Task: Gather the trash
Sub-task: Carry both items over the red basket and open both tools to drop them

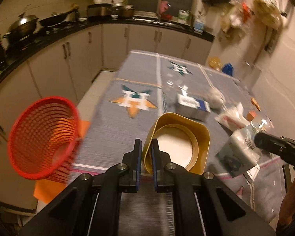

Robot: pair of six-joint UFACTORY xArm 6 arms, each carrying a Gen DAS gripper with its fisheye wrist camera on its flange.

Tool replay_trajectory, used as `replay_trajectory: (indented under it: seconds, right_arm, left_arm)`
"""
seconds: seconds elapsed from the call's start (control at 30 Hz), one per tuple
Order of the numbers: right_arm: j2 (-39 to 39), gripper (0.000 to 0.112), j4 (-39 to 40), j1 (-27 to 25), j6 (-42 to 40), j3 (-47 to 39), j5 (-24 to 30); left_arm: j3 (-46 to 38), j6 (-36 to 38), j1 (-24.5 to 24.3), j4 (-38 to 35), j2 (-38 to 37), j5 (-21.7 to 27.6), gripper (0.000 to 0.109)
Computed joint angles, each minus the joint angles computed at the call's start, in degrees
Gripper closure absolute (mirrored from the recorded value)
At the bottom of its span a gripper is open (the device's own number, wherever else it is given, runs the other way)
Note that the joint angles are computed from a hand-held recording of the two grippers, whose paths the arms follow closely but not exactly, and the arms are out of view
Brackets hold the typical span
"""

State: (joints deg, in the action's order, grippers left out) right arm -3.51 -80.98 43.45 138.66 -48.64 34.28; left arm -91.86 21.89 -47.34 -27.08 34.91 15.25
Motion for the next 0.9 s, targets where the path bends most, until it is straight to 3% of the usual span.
replay_trajectory:
  seconds: [0.27, 0.57, 0.73, 0.9]
  right_arm:
    - [10.39, 0.111, -2.65, -5.52, -7.97, -15.67, -8.75]
    - [30.30, 0.111, 7.10, -10.75, -25.12, -40.75, -20.55]
    - [43.32, 0.111, 24.98, -12.17, -42.94, -54.70, -24.14]
    - [54.09, 0.111, 46.39, -11.61, -62.32, -65.71, -22.01]
  left_arm:
    - [-0.53, -10.09, 7.21, 10.25, -0.59, -1.94, 0.100]
    - [-8.83, -25.93, 14.65, 25.03, 5.41, 2.30, 0.100]
    - [-15.66, -28.82, 16.39, 27.09, 11.19, 6.88, 0.100]
    - [-21.12, -32.22, 16.88, 30.08, 16.49, 10.63, 0.100]
